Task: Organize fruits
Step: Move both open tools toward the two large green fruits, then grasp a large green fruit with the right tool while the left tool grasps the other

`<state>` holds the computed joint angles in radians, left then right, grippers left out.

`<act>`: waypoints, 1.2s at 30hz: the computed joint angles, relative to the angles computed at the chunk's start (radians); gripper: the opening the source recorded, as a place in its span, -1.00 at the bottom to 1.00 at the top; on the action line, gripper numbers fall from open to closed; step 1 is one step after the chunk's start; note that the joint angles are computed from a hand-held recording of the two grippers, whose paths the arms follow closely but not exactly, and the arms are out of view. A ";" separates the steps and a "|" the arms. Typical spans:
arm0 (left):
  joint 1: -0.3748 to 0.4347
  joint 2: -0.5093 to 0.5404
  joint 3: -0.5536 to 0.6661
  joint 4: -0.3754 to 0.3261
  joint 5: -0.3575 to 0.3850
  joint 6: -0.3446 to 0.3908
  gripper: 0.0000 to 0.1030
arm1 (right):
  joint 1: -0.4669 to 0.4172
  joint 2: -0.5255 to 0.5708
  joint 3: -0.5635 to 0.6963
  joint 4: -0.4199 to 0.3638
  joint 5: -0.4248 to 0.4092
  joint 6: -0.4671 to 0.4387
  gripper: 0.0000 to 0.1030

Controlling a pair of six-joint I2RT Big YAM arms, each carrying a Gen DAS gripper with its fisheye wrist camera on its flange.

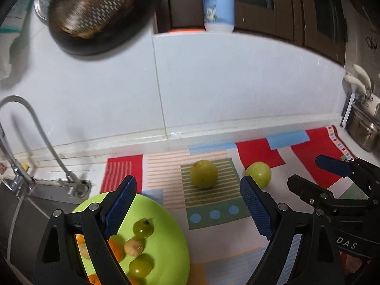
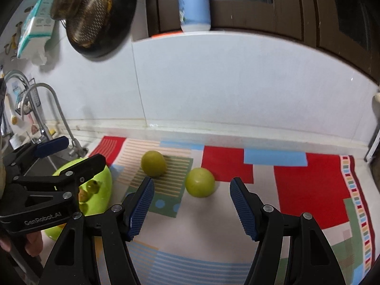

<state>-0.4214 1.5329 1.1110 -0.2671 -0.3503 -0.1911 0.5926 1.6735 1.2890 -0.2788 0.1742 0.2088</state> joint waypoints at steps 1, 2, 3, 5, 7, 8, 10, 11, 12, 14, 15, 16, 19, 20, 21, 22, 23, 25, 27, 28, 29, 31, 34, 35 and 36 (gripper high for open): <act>0.004 0.014 0.011 -0.009 0.002 0.001 0.73 | -0.004 0.015 0.009 -0.003 -0.007 0.000 0.30; 0.009 0.032 0.024 -0.019 0.009 0.001 0.73 | -0.006 0.028 0.017 -0.005 -0.010 -0.002 0.30; 0.014 0.048 0.035 -0.025 0.017 0.001 0.73 | -0.008 0.040 0.025 -0.009 -0.011 -0.003 0.30; 0.023 0.074 0.054 -0.040 0.026 -0.003 0.73 | -0.013 0.071 0.048 -0.022 -0.019 -0.007 0.30; 0.032 0.103 0.075 -0.055 0.039 -0.010 0.73 | -0.020 0.105 0.076 -0.039 -0.032 -0.003 0.30; 0.035 0.116 0.086 -0.062 0.046 -0.014 0.73 | -0.025 0.118 0.087 -0.046 -0.038 -0.001 0.30; 0.042 0.145 0.111 -0.076 0.057 -0.019 0.73 | -0.033 0.148 0.115 -0.067 -0.051 0.001 0.30; 0.043 0.156 0.121 -0.083 0.055 -0.020 0.73 | -0.038 0.163 0.130 -0.078 -0.059 0.003 0.30; 0.044 0.168 0.133 -0.091 0.053 -0.022 0.73 | -0.042 0.174 0.140 -0.084 -0.067 0.003 0.30; 0.048 0.193 0.158 -0.107 0.053 -0.033 0.72 | -0.049 0.200 0.166 -0.103 -0.077 0.005 0.30; 0.050 0.204 0.171 -0.117 0.053 -0.041 0.72 | -0.052 0.209 0.174 -0.108 -0.081 0.007 0.30; 0.052 0.218 0.186 -0.131 0.051 -0.051 0.72 | -0.055 0.220 0.184 -0.112 -0.087 0.010 0.30; 0.062 0.256 0.231 -0.170 0.074 -0.075 0.72 | -0.064 0.258 0.227 -0.148 -0.111 0.017 0.30; 0.065 0.265 0.243 -0.180 0.092 -0.081 0.72 | -0.066 0.267 0.237 -0.155 -0.117 0.019 0.29; 0.065 0.271 0.251 -0.182 0.101 -0.088 0.72 | -0.068 0.274 0.243 -0.158 -0.124 0.019 0.29; 0.063 0.278 0.259 -0.185 0.102 -0.092 0.72 | -0.068 0.281 0.250 -0.160 -0.128 0.021 0.29; 0.062 0.284 0.265 -0.185 0.098 -0.094 0.72 | -0.069 0.286 0.254 -0.159 -0.132 0.020 0.28; 0.061 0.299 0.283 -0.192 0.094 -0.099 0.72 | -0.069 0.293 0.261 -0.158 -0.137 0.015 0.20; 0.063 0.317 0.304 -0.206 0.100 -0.112 0.69 | -0.072 0.295 0.261 -0.152 -0.149 0.017 0.13; 0.063 0.323 0.311 -0.211 0.103 -0.117 0.67 | -0.075 0.296 0.263 -0.153 -0.160 0.017 0.07; 0.063 0.329 0.319 -0.218 0.107 -0.120 0.63 | -0.077 0.295 0.260 -0.146 -0.173 0.013 -0.01; 0.062 0.339 0.330 -0.226 0.109 -0.123 0.59 | -0.077 0.292 0.260 -0.150 -0.154 0.009 -0.01; 0.056 0.354 0.349 -0.233 0.106 -0.118 0.49 | -0.081 0.275 0.234 -0.122 -0.110 0.018 -0.01; 0.053 0.360 0.355 -0.238 0.104 -0.114 0.45 | -0.086 0.268 0.224 -0.113 -0.103 0.030 -0.01; 0.051 0.364 0.361 -0.241 0.105 -0.110 0.42 | -0.091 0.265 0.222 -0.112 -0.106 0.040 -0.01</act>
<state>-0.3707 1.8965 1.4716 -0.5081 -0.2452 -0.3011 0.5012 1.9382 1.5110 -0.3903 0.0686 0.2489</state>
